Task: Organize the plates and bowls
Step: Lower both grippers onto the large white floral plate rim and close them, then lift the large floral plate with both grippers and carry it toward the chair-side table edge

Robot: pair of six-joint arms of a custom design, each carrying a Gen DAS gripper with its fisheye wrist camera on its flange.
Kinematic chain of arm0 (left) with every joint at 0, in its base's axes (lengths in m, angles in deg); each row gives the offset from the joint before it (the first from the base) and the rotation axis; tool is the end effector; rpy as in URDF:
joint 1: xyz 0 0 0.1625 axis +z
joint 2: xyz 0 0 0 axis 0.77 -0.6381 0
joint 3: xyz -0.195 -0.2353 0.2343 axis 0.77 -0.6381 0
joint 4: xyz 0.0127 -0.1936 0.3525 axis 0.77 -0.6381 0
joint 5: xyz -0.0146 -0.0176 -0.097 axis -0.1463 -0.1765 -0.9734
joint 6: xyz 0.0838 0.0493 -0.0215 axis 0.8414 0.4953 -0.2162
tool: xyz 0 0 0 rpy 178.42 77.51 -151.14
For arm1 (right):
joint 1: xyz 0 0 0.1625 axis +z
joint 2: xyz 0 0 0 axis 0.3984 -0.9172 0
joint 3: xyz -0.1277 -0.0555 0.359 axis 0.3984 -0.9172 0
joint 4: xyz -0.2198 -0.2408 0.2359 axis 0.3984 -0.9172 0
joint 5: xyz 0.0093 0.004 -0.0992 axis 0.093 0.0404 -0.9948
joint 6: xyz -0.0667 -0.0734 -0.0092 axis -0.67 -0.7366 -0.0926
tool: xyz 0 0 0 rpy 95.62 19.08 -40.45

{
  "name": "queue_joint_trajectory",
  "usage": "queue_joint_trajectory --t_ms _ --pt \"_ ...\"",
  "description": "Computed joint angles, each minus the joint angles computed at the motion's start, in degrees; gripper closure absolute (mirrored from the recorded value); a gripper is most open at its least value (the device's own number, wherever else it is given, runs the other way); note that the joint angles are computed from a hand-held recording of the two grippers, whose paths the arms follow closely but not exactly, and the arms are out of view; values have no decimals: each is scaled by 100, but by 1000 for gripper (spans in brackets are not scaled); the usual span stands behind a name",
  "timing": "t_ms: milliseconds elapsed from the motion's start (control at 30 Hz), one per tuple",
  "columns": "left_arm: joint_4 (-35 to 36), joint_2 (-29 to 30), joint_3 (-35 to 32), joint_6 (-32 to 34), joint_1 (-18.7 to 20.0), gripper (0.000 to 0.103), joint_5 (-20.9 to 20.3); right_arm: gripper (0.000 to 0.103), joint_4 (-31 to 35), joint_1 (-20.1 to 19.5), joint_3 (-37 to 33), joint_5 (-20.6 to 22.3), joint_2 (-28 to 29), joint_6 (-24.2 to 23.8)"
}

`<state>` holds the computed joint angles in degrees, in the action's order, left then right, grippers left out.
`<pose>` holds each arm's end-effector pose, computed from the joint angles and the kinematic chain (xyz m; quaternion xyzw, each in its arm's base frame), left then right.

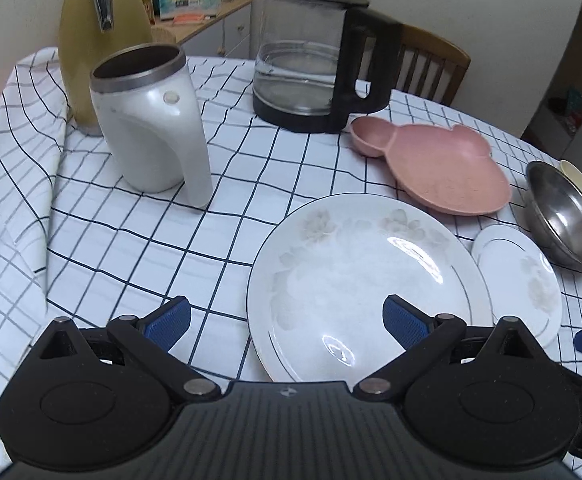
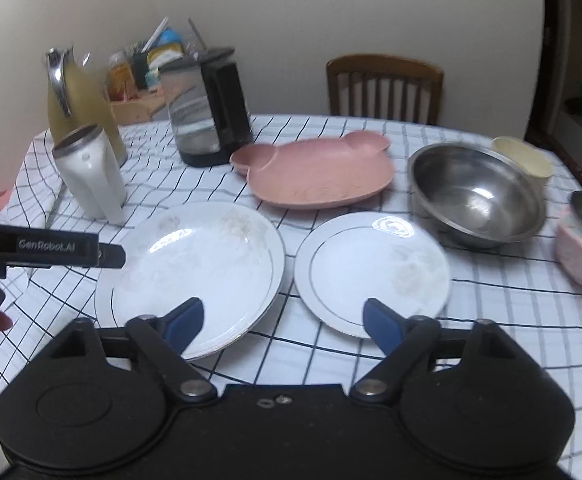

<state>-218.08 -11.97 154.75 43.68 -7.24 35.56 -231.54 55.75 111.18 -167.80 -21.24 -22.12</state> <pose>-0.1813 -0.4640 0.0295 0.0475 0.8859 -0.3135 0.3385 0.0406 -0.3898 0.2537 0.2207 -0.8902 0.3003 0.2620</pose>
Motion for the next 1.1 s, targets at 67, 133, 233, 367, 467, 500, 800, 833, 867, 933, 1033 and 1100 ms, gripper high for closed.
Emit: queue_joint_trajectory --t_ms 67,133,233,367,467,500,800,833,867,933,1033,1100 --pt "-92 78 -98 93 136 1 -95 27 186 3 -182 -69 200 88" --pt "-219 156 -178 196 249 1 -155 28 441 8 -350 -165 357 231" --pt "-187 273 -350 257 409 2 -135 37 759 -21 -544 -201 559 379" --pt "-131 375 -552 367 569 7 -148 47 949 0 -788 -330 843 660" --pt "-105 421 -695 464 709 20 -304 56 1221 -19 -977 -338 961 972" --pt "-80 415 -723 462 746 25 -376 60 1307 -22 -1016 -321 978 1032" --pt "-64 352 -779 425 913 40 -606 81 1898 -135 -1241 -52 1007 1493" --pt "-67 341 -781 429 925 40 -623 81 1948 -138 -1263 -29 1010 1521" --pt "-68 332 -796 431 949 40 -646 81 1954 -127 -1275 -44 1022 1562" --pt "-83 302 -803 380 994 40 -700 82 1966 -135 -1289 -34 1031 1608" --pt "-96 259 -801 319 1059 48 -806 85 1983 -165 -1291 -8 1022 1656" --pt "-78 237 -807 302 1095 51 -871 86 2047 -181 -1315 17 1020 1722"
